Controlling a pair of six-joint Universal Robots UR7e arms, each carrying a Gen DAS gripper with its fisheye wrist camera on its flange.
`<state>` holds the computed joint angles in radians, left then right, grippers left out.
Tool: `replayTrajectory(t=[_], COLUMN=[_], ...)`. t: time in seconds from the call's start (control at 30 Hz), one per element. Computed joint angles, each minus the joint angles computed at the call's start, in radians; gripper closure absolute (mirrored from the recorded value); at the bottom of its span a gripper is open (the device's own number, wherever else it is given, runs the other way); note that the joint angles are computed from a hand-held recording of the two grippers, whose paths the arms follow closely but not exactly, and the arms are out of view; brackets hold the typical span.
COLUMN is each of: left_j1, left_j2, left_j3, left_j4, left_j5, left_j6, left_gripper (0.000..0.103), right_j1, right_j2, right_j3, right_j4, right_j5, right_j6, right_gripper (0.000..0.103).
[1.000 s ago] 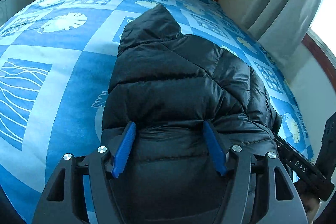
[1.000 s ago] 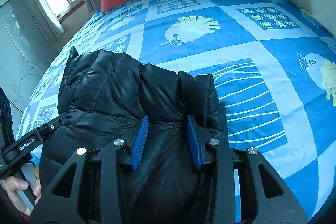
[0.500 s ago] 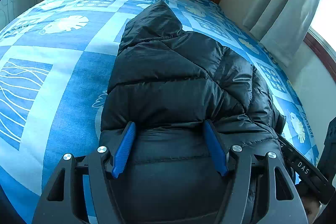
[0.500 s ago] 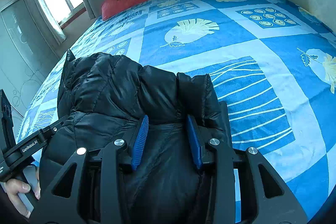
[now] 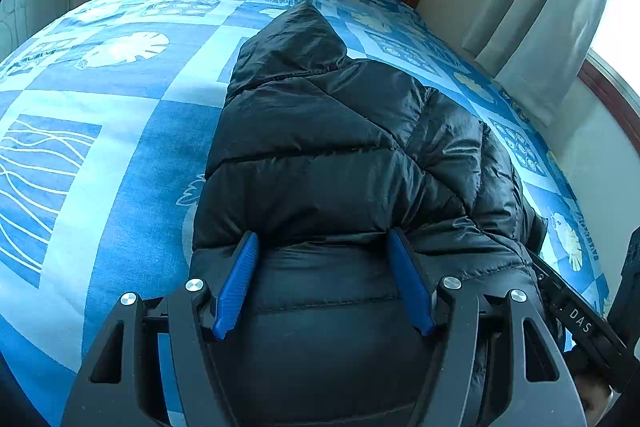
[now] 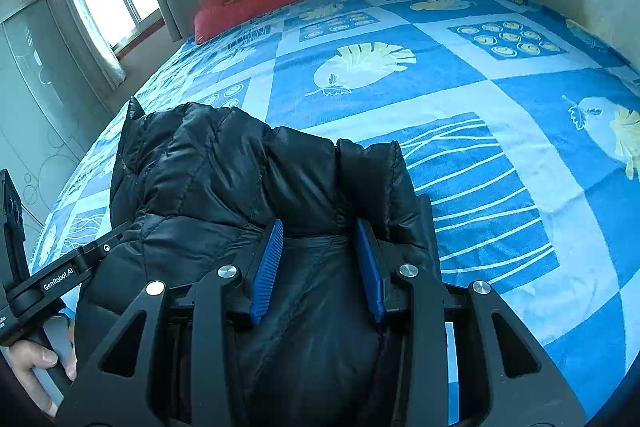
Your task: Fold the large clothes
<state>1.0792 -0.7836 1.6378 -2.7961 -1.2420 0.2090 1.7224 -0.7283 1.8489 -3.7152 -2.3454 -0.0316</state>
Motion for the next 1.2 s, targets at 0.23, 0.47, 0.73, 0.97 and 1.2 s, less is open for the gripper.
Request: replayTrajectory(t=[0.23,0.47,0.73,0.97,1.2], left_j1=[0.008,0.050,0.155,0.198,0.191], left_j2=[-0.045,-0.127,-0.172,-0.119,-0.116], left_j3=[0.003,0.024,0.045,-0.023,-0.019], left_j4=[0.028,0.077,0.183,0.306,0.321], left_j5=[-0.047,-0.088,-0.320,-0.487,-0.512], left_j6=[-0.014,-0.201,-0.362,-0.382,-0.310], left_gripper=[0.037,0.036,0.021,0.013,0.020], right_j1=[0.051,0.074,-0.081,-0.162,-0.174], right_j2=[-0.016,-0.098,-0.188,-0.178,-0.163], right_j3=[-0.001,0.124,0.291,0.325,0.322], right_j4=[0.035,-0.069,-0.068,-0.101,-0.091], right_j5=[-0.075,-0.025,0.317,0.503,0.608], right_j6=[-0.009,0.129,0.444,0.440,0.407], right_gripper=[0.055,0.031,0.023,0.010,0.041])
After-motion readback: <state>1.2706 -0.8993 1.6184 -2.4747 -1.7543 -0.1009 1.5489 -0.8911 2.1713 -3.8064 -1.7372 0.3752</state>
